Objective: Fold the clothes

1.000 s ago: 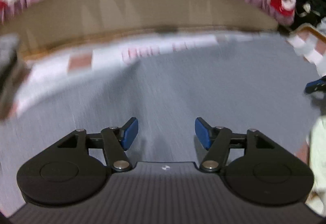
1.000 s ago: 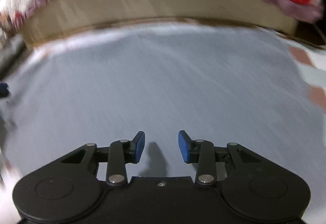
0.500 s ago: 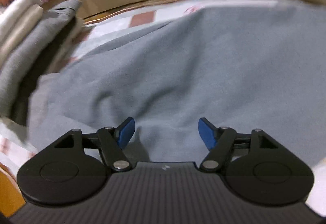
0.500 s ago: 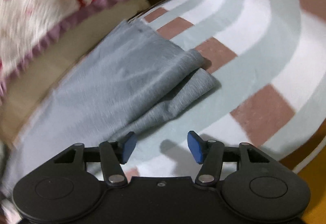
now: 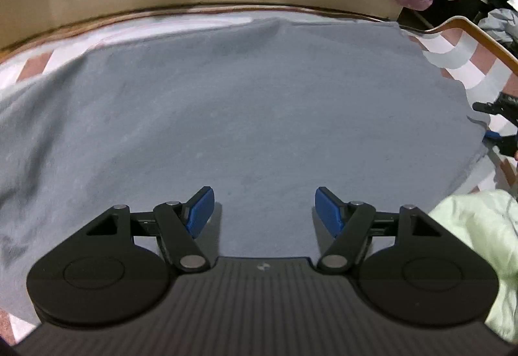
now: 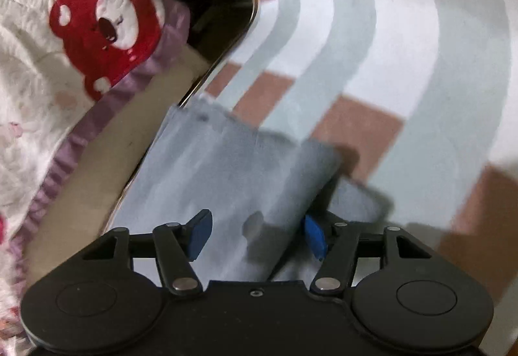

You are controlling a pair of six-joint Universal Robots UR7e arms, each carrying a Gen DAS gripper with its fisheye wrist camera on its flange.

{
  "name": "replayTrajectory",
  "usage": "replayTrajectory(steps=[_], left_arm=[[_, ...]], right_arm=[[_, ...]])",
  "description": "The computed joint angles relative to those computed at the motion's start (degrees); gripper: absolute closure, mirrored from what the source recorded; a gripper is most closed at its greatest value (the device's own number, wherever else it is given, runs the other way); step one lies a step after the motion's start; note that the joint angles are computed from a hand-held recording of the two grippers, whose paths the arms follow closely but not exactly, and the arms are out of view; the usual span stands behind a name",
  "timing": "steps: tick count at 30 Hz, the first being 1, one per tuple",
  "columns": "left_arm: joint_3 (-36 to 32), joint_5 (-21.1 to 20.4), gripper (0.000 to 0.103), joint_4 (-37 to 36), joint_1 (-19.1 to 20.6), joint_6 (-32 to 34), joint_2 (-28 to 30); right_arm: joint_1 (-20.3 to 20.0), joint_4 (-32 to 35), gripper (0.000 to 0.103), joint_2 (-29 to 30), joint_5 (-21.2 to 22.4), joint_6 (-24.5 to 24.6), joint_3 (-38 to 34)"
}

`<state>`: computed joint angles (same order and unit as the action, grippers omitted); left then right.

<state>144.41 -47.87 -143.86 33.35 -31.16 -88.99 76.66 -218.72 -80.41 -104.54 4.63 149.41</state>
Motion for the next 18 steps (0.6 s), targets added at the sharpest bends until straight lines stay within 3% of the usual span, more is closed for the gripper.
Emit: replayTrajectory(steps=[1, 2, 3, 5, 6, 7, 13, 15, 16, 18], left_arm=[[-0.09, 1.01, 0.034, -0.22, -0.9, -1.11, 0.79], [-0.17, 2.05, 0.034, -0.31, -1.77, -2.31, 1.45], [-0.4, 2.02, 0.033, 0.12, -2.2, -3.28, 1.76], [-0.82, 1.13, 0.033, 1.97, -2.93, -5.33, 1.77], [-1.06, 0.54, 0.033, 3.14, -2.88, -5.62, 1.95], [-1.31, -0.03, 0.033, 4.21, -2.72, -5.72, 2.26], [-2.98, -2.78, 0.033, 5.61, -1.07, -5.15, 5.25], [-3.28, -3.76, 0.033, 3.48, -0.93, -3.17, 6.56], [-3.42, -4.25, 0.033, 2.33, -0.87, -2.12, 7.24], [-3.75, -5.26, 0.033, 0.11, -0.75, -0.06, 8.61]], right_arm=[[1.86, -3.14, 0.04, 2.36, -2.18, -1.54, -0.95], [3.24, -7.0, 0.073, 4.54, -2.45, -4.51, -1.45], [4.62, -10.84, 0.097, 6.22, -3.0, -7.21, -1.57], [7.77, -18.72, 0.099, 8.97, -6.12, -12.29, -1.19], [9.84, -22.24, 0.099, 10.38, -9.74, -15.08, -1.23], [10.44, -23.35, 0.099, 10.71, -11.72, -16.63, -0.99], [5.35, -12.31, 0.098, 4.48, -14.31, -15.96, 1.82], [4.15, -5.6, 0.086, 0.17, -15.74, -10.46, 2.33], [2.86, -2.03, 0.083, -2.88, -14.48, -7.76, 3.03], [-1.52, 4.56, 0.063, -10.03, -7.15, -3.53, 5.1]])
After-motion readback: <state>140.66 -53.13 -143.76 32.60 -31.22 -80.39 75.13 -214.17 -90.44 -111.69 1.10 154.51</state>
